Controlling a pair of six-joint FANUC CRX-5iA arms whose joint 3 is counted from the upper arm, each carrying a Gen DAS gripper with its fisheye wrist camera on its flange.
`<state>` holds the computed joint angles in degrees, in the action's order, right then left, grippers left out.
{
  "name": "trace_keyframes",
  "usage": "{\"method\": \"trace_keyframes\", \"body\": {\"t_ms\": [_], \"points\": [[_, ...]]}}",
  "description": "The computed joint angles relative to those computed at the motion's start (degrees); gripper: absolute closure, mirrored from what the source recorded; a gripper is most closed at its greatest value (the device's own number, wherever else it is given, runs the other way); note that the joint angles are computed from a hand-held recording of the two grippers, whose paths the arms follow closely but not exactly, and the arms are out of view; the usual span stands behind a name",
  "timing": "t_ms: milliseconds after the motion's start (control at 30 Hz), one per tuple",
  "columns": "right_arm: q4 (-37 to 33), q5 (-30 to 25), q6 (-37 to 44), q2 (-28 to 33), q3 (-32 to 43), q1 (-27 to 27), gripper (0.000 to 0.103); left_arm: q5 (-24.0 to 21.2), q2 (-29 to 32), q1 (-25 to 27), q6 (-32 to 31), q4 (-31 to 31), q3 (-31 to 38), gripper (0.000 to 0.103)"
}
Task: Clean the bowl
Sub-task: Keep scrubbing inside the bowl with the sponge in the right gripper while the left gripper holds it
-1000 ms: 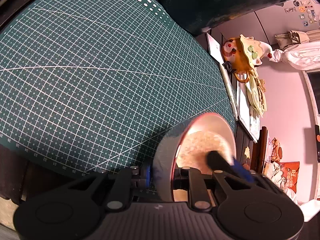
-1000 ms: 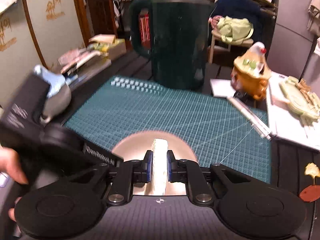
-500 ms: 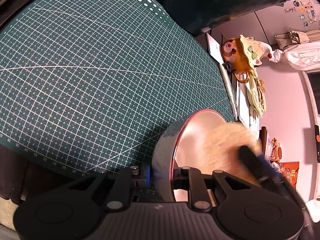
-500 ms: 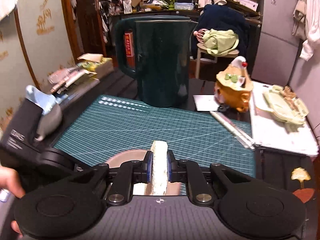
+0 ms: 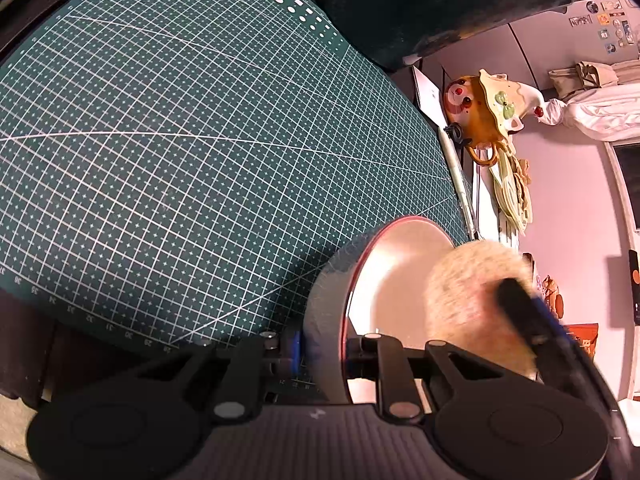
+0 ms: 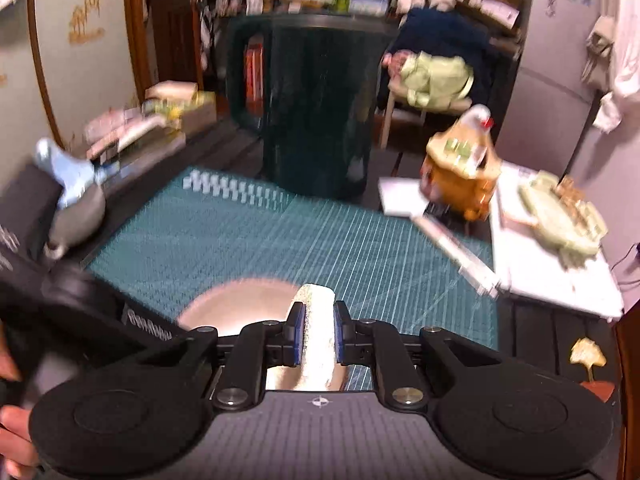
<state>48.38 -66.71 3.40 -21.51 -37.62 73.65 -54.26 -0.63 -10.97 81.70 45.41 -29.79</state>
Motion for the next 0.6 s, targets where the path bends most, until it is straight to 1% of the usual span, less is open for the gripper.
{"method": "trace_keyframes", "body": {"t_ms": [67, 100, 167, 200, 267, 367, 500, 533, 600], "points": [[-1.1, 2.8, -0.1, -1.7, -0.4, -0.7, 0.09, 0.1, 0.4, -0.6, 0.9, 0.0, 0.7, 0.084], [-2.9, 4.6, 0.8, -1.9, -0.3, -1.4, 0.09, 0.2, 0.4, -0.6, 0.8, 0.0, 0.6, 0.084], [-7.3, 6.9, 4.0, -0.8, 0.8, -2.7, 0.09, 0.2, 0.5, -0.7, 1.0, 0.0, 0.8, 0.084], [-8.0, 6.8, 4.7, 0.2, 1.0, -2.8, 0.09, 0.3, 0.5, -0.8, 1.1, 0.0, 0.8, 0.084], [-8.4, 5.4, 6.4, 2.4, 1.6, -2.5, 0.09, 0.3, 0.4, -0.8, 0.9, 0.0, 0.6, 0.084], [-6.9, 2.6, 6.1, 4.0, 1.8, -1.6, 0.09, 0.3, -0.3, -0.2, -0.2, 0.2, -0.4, 0.084], [-3.1, -1.5, 4.4, 3.4, 1.6, 0.2, 0.09, 0.5, -0.1, -0.2, -0.4, 0.5, -0.7, 0.084], [-0.8, -2.5, 3.1, 2.8, 1.1, 0.9, 0.09, 0.6, -0.1, -0.2, -0.5, 0.6, -0.7, 0.084], [1.7, -2.9, 1.2, 1.5, 0.3, 1.4, 0.089, 0.5, -0.6, 0.2, -0.8, 0.8, -1.4, 0.084]]}}
